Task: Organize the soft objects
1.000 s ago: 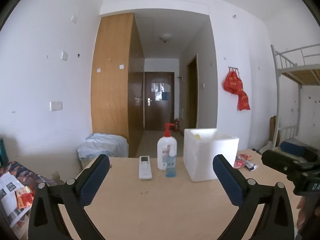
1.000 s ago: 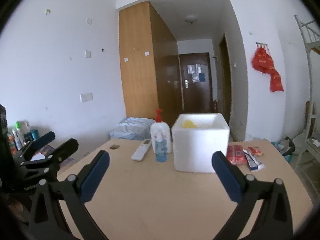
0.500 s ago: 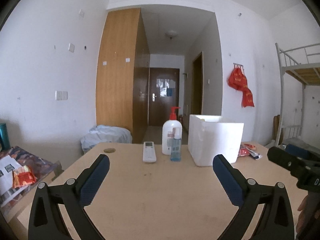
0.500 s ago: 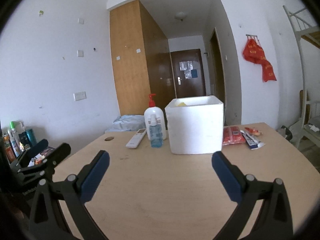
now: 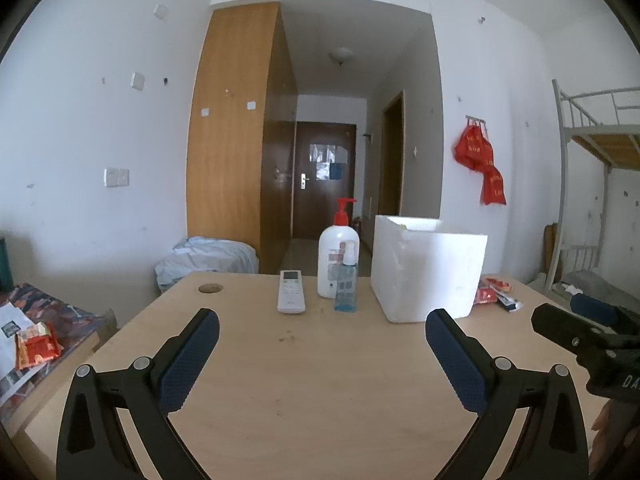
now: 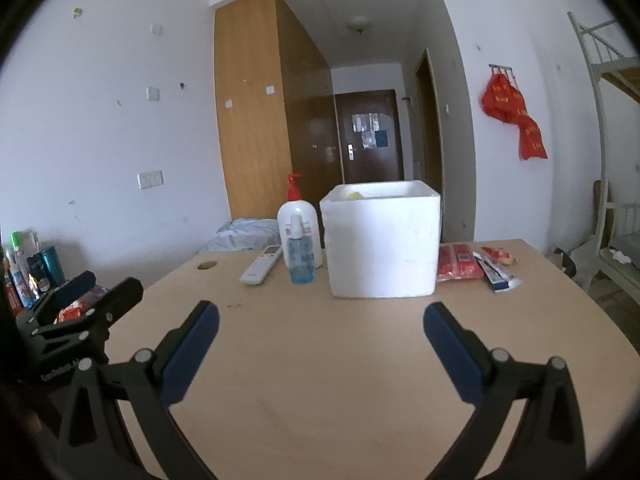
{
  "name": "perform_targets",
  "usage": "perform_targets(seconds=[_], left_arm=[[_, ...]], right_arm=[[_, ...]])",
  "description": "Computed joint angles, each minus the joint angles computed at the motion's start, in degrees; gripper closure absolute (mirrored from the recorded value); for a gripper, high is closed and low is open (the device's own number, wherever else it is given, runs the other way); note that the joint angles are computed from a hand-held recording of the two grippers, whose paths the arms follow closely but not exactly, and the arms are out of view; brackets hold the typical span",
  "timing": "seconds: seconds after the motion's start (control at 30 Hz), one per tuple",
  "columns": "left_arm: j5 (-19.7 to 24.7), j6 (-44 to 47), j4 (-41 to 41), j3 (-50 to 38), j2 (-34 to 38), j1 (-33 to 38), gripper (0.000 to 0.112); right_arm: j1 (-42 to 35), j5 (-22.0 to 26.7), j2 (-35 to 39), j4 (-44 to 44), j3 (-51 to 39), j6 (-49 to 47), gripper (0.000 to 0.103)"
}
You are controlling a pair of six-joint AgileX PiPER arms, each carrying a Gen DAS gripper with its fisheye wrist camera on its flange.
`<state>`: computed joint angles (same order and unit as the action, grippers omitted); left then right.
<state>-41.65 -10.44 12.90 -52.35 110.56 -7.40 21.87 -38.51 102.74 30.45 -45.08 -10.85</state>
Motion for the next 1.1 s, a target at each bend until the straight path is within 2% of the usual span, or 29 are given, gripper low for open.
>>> perform_targets(seconds=[0.13, 0.53, 1.1], left_arm=[[1.3, -0.1, 0.5, -1.0, 0.4, 0.0, 0.009], [3.1, -1.9, 2.9, -2.3, 0.7, 0.5, 0.009], [2.7, -1.2, 2.1, -1.8, 0.5, 0.7, 0.009]], right_arm=[[-0.8, 1.0, -0.1, -1.9, 0.1, 2.4, 0.000], [0.1, 1.3, 0.0, 1.8, -0.5, -1.0, 0.000], [-0.2, 1.4, -0.2, 1.5, -0.1, -1.1, 0.000]])
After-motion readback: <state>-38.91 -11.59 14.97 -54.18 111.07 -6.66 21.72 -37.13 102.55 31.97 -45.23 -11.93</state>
